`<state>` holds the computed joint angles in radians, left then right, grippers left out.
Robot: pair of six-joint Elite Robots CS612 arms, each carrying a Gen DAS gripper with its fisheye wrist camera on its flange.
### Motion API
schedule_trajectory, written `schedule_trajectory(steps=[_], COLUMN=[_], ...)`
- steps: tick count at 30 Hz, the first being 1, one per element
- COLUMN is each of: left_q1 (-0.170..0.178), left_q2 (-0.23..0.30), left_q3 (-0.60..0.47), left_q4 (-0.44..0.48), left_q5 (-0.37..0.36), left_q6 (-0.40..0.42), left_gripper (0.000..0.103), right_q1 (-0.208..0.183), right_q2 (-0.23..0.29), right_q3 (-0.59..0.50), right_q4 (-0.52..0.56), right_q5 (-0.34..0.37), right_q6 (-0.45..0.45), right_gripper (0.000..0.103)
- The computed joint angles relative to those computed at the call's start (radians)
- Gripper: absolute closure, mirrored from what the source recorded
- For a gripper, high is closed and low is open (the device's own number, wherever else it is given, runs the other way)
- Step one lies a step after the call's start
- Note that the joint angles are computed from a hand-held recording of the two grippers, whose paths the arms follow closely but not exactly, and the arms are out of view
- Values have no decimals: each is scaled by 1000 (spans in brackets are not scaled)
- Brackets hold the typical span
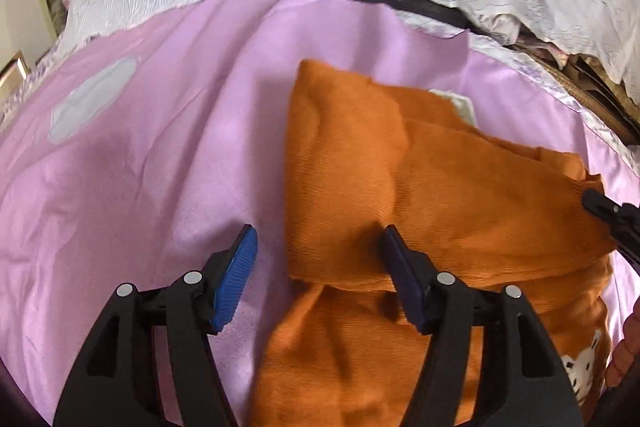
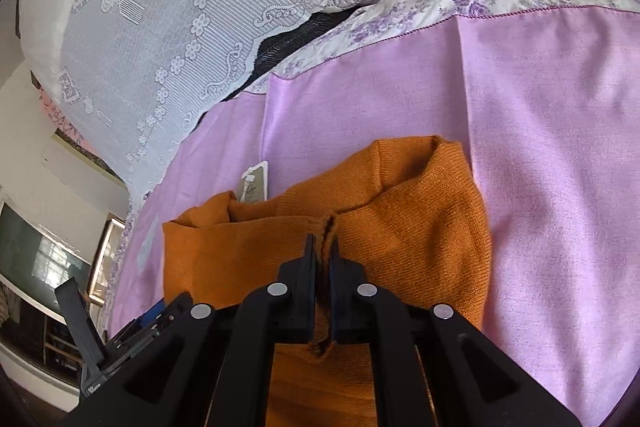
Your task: Fold small clothes
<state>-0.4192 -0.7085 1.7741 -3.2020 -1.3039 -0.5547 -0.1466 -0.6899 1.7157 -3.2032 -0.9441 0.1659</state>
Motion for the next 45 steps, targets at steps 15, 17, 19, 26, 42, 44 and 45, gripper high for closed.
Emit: schedule_trajectory(steps=[15, 17, 19, 26, 42, 44, 45], left_q1=[5, 6, 4, -69, 24, 37, 33], left_q2=[-49, -52, -53, -32, -47, -52, -55], left_q3=[80, 83, 88, 101, 95, 113, 124], left_q4=[-133, -131, -126, -104, -20, -54, -64], left_q5=[68, 42, 19, 273, 93, 40, 58], left_q6=[4, 28, 71, 268, -51, -88, -100], left_gripper=[34, 34, 34, 16, 4, 5, 5], right_q1=[23, 33, 42, 20, 12, 12, 13], right_q2=[-34, -41, -41, -19, -13, -16, -21], right_q3=[51, 53, 50, 40, 38, 42, 46], right_q4=[-153, -113, -63, 25, 37, 33, 25], right_q5=[-103, -59, -37, -7, 1, -11, -26], right_q6=[-12, -62, -94, -25, -13, -5, 2], right_gripper=[87, 86, 86, 88, 101, 101, 98])
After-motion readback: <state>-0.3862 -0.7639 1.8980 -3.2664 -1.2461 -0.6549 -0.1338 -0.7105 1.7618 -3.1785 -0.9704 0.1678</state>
